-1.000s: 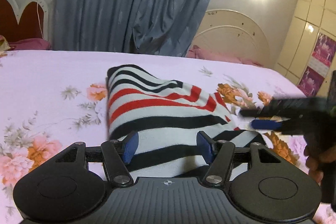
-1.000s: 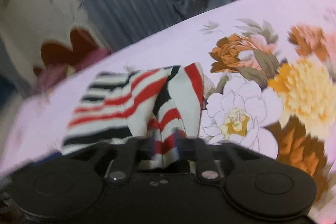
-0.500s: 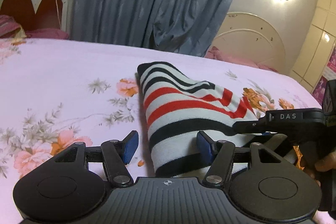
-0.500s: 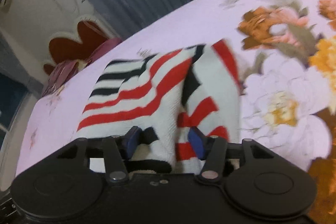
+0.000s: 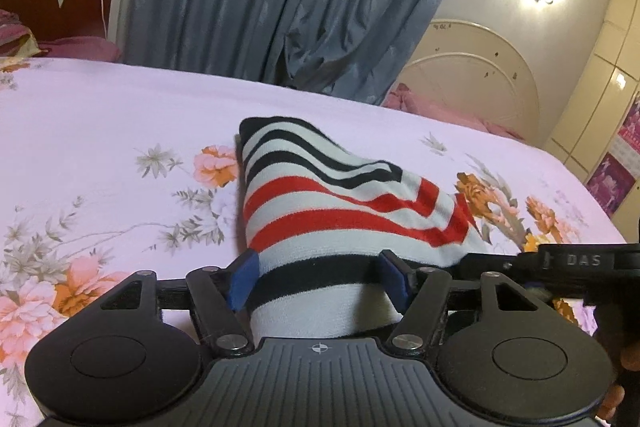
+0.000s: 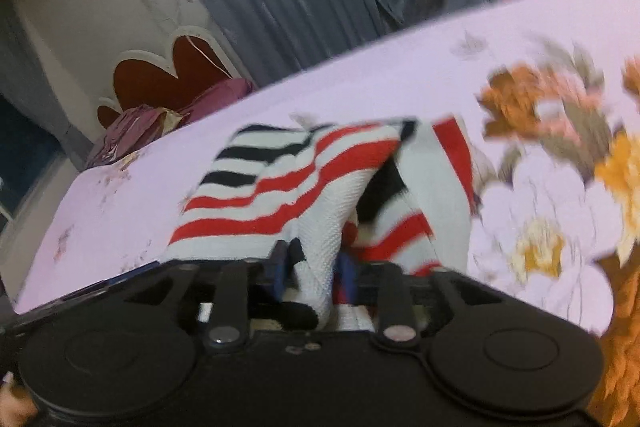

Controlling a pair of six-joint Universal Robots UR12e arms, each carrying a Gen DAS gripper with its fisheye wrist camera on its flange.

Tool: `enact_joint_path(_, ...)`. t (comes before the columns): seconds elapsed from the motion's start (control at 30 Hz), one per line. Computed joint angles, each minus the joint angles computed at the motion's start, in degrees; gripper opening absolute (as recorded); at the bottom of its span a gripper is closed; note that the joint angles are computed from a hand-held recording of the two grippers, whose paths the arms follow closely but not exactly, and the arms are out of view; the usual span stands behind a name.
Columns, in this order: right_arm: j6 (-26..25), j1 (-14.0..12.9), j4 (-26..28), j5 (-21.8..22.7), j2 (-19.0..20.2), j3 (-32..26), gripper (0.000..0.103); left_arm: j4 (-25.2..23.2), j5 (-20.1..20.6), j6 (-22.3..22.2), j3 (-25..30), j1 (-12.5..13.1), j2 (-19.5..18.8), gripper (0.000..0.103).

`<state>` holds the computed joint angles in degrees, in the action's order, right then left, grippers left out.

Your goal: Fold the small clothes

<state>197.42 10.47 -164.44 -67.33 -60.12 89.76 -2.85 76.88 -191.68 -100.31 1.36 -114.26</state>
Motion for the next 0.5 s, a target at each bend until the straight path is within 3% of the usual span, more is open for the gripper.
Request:
enact_joint_path(0.1,3.82,-1.00,-0.20,1.91,0.15,0.83,0.046,-0.17,-0.44,0.16,0.08,0.13,-0.12,0.066)
enact_joint_path(0.23,8.64,-1.97,0.00,8.44,1.53,0.20,0.048,-0.37,-0.35,0.13,0.30,0.07,-0.30,0.068)
enact_joint_path(0.4,5.73,-1.04,-0.90,7.19,1.89,-0.78,0.022,-0.70,0.01,-0.23,0.56,-0.04,-0.42,0.069)
enact_joint_path(0.5,0.36,0.27,-4.95,2.62,0.97,0.06,0.020,-0.21,0.28,-0.55,0.54,-0.15,-0.30,0.069)
